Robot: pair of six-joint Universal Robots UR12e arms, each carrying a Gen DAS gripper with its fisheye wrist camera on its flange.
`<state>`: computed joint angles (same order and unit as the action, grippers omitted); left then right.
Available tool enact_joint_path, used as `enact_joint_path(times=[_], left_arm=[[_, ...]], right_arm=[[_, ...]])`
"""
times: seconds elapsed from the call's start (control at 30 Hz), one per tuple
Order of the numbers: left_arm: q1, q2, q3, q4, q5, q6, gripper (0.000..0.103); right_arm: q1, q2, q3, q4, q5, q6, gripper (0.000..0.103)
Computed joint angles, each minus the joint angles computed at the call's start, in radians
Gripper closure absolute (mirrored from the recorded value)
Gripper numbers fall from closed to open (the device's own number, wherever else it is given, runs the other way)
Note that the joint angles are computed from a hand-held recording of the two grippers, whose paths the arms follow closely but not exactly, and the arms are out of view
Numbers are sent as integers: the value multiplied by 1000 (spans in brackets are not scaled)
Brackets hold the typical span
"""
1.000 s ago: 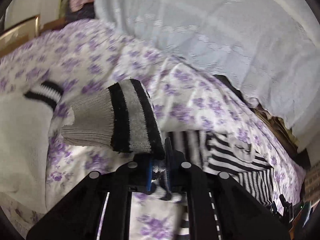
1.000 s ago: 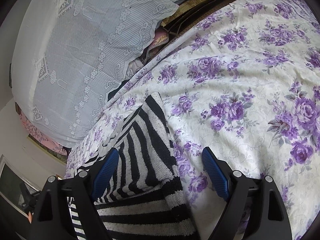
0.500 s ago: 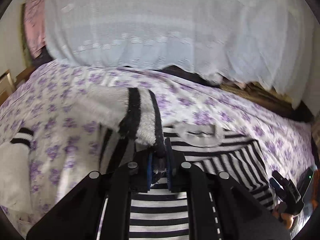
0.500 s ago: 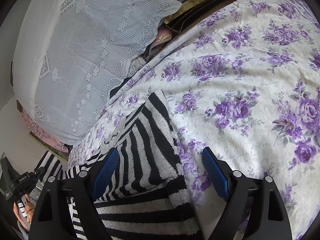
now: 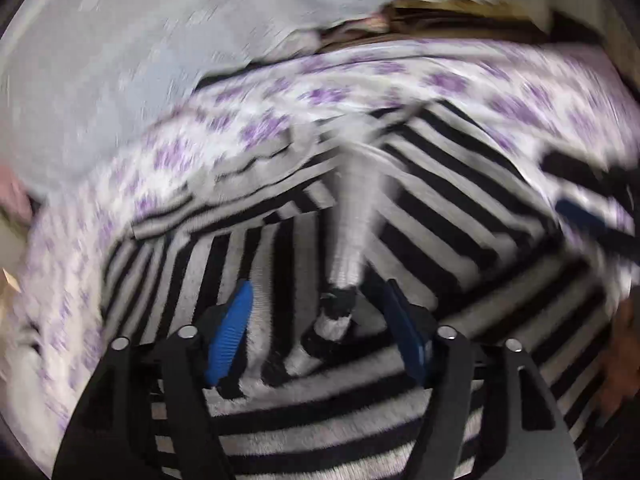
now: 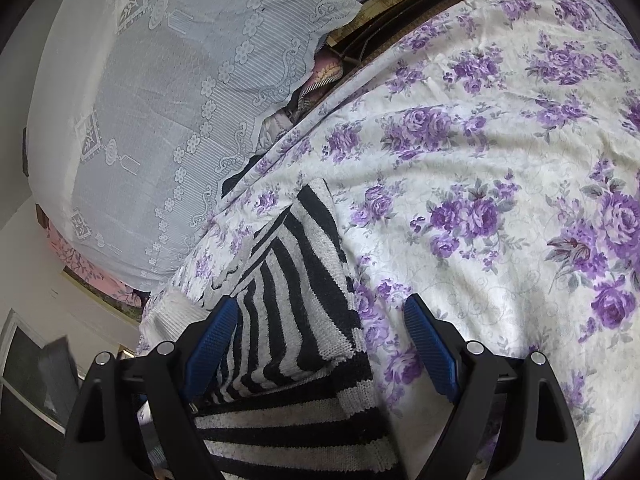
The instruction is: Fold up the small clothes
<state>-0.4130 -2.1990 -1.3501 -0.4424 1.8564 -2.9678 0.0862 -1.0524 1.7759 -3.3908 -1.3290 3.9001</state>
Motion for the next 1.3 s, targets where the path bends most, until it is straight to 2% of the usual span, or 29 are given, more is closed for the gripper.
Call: enact_joint_path(times=[0.03, 0.1, 0.23, 0.27, 0.33, 0.4, 0.47, 0.5, 0.57, 0.67, 0.77, 0.8, 0.83, 0.87, 0.93, 1.0, 1.03, 1.1, 1.13, 1.2, 1.27, 1.3], left_arm=[[-4, 8, -17, 35, 7, 30, 17], [-2, 35, -62, 112, 6, 69, 10], [37, 103, -161, 214, -1, 64, 6], [53, 116, -183, 232, 11, 48, 6], [77, 132, -209, 250, 38, 23, 5], [107, 139, -224, 241, 86, -26, 5], [124, 140, -224, 221, 111, -74, 5], [137, 140, -222, 217, 102, -102, 5], [154, 133, -208, 208, 70, -135, 5], [155, 104, -175, 187, 93, -135, 5], [152, 67, -130, 91, 145, -173, 5], [156, 55, -113, 22, 159, -207, 4], [163, 53, -109, -16, 146, -231, 4], [174, 56, -110, -43, 107, -255, 4], [193, 72, -118, -64, 46, -311, 4], [197, 80, -132, -45, 42, -326, 4], [195, 82, -139, -30, 54, -326, 4], [185, 83, -149, -5, 91, -318, 4], [177, 81, -149, 4, 118, -311, 4], [166, 82, -150, 21, 152, -296, 4], [157, 95, -164, 102, 155, -251, 4], [159, 101, -167, 129, 130, -236, 4]], right_arm=[[1, 0, 0, 0, -2, 0, 17], [0, -1, 2, -5, 3, 3, 17], [-9, -8, 9, -58, 65, 27, 18], [-10, -10, 6, -78, 117, 14, 19], [-1, -18, -6, -54, 173, -52, 19], [14, -21, -20, -1, 199, -102, 20], [27, -21, -32, 66, 193, -116, 28], [31, -17, -38, 91, 187, -109, 31], [35, -8, -57, 156, 180, -101, 45], [36, 5, -89, 217, 184, -84, 47], [51, 20, -130, 279, 157, -101, 49], [58, 25, -148, 306, 153, -144, 55], [61, 29, -163, 335, 172, -181, 79], [67, 37, -184, 354, 183, -215, 94], [84, 38, -192, 288, 124, -259, 96], [84, 37, -190, 241, 102, -258, 97], [79, 37, -190, 243, 101, -248, 97], [76, 37, -192, 346, 54, -280, 97], [70, 47, -189, 369, 61, -277, 97], [46, 49, -163, 316, 143, -197, 98], [48, 23, -150, 299, 96, -173, 88], [55, 14, -143, 249, 57, -184, 86]])
